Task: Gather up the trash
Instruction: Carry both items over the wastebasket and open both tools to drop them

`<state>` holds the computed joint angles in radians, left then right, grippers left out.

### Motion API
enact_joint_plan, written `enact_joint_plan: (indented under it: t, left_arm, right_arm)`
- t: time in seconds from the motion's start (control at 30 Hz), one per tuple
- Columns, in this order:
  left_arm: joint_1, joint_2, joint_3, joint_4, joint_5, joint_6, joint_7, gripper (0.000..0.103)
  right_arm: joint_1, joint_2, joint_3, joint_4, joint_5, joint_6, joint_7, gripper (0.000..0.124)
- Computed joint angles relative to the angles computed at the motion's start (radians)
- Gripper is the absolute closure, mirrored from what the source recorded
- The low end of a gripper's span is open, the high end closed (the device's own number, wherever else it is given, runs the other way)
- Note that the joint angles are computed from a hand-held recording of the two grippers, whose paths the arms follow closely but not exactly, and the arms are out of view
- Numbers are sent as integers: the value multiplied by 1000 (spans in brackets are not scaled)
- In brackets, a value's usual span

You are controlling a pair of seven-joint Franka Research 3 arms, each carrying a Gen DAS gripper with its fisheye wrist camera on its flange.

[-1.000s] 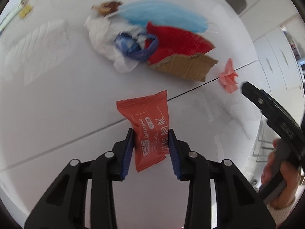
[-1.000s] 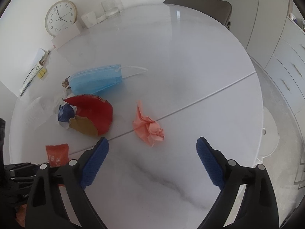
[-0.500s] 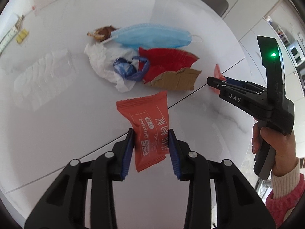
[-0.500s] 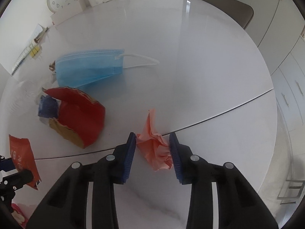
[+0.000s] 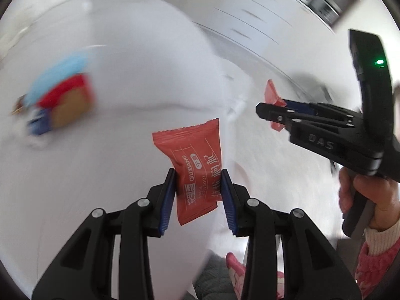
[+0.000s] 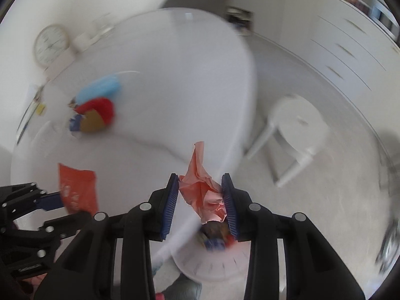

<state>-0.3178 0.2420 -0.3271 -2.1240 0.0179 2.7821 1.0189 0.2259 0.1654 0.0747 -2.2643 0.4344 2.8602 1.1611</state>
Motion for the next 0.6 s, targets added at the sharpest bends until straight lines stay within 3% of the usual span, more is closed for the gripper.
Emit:
enact_joint_plan:
  t: [0.1, 0.3, 0.37, 0.47, 0.6]
  left_arm:
    - [-1, 83, -61, 92, -58, -52, 89, 68]
    - [-100, 215, -57, 251, -15, -173, 66, 65]
    - [-119, 238, -54, 282, -15, -212, 34, 47]
    - [-144, 243, -34, 290, 12, -212, -23, 35]
    - [-163, 170, -7, 213, 63, -173, -117, 32]
  right_arm:
    - [-34, -98, -23, -134, 52, 19, -9, 88]
    - [-54, -208, -65, -286, 189, 36, -100, 87]
    - [-46, -229, -76, -310, 261, 35, -164, 87]
    - [-32, -241, -87, -320, 347, 22, -245, 86]
    - [-20, -251, -91, -322, 425, -5, -336, 85]
